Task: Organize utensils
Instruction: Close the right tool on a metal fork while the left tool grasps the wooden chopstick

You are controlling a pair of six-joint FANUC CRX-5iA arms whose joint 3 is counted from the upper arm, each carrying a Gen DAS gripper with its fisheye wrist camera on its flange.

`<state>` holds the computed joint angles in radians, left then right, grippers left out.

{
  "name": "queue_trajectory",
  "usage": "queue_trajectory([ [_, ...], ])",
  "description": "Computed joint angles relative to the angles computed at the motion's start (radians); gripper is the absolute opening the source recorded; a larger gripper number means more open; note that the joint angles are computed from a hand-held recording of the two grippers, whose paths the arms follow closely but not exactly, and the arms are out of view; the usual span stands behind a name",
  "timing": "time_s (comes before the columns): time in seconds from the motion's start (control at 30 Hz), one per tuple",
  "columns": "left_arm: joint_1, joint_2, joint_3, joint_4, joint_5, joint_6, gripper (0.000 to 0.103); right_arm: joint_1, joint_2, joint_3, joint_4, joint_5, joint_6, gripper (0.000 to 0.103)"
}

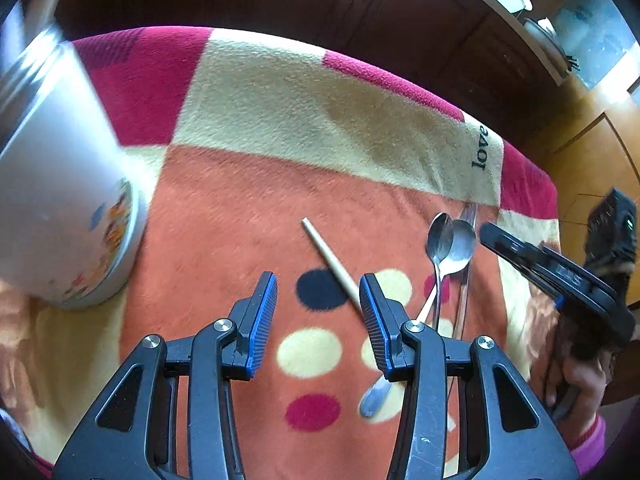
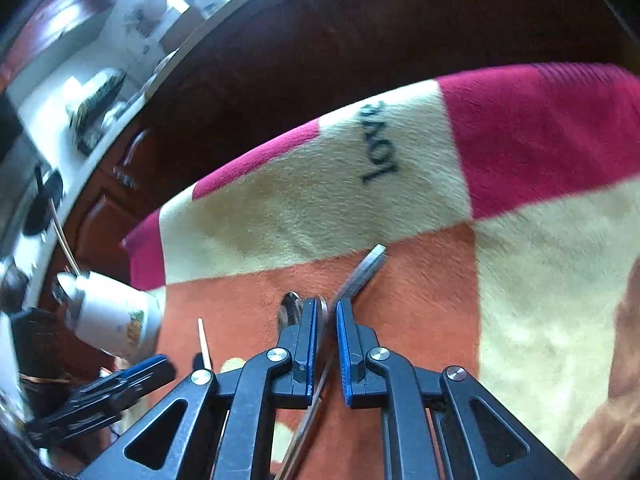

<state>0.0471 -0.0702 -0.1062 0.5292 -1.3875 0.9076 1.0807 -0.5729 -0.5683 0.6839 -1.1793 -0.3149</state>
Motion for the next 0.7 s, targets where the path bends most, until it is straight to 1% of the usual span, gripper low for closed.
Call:
queue_trajectory([
  [0.07,-0.021,0.008,0.009,-0.016,0.019,0.015,0.042,0.032,-0.038,-0.035,0.04,-0.002,-0.07,0.009],
  [0.13,-0.042,0.017,0.018,-0.038,0.04,0.037,0.042,0.055,-0.066,-0.064,0.068,0.026,-0.1,0.009],
  [0.17,-0.047,0.022,0.021,-0.045,0.045,0.045,0.042,0.061,-0.073,-0.067,0.072,0.037,-0.089,0.009],
  [0.23,-0.06,0.033,0.027,-0.058,0.054,0.068,0.042,0.058,-0.044,-0.038,0.056,0.041,-0.014,0.009],
  [0.3,-0.072,0.036,0.024,-0.064,0.068,0.08,0.042,0.053,-0.001,0.001,0.04,0.004,0.055,0.009],
  [0.37,-0.081,0.032,0.019,-0.062,0.082,0.075,0.042,0.04,0.02,0.021,0.026,-0.031,0.07,0.009],
  [0.47,-0.089,0.036,0.011,-0.043,0.092,0.064,0.041,-0.015,-0.007,-0.006,0.013,0.017,0.022,0.009],
  [0.5,-0.091,0.037,0.008,-0.036,0.095,0.058,0.038,-0.041,-0.016,-0.014,0.001,0.045,0.001,0.009],
  [0.53,-0.093,0.037,0.006,-0.036,0.096,0.055,0.03,-0.068,-0.019,-0.015,-0.019,0.066,-0.01,0.009],
  [0.57,-0.097,0.039,0.007,-0.041,0.101,0.058,0.018,-0.096,-0.01,-0.004,-0.053,0.075,-0.007,0.009],
  [0.6,-0.096,0.043,0.012,-0.048,0.103,0.061,0.012,-0.114,-0.008,-0.003,-0.066,0.086,-0.007,0.009],
  [0.7,-0.076,0.066,0.019,-0.019,0.081,0.054,0.007,-0.143,0.01,0.008,-0.082,0.089,-0.015,0.01],
])
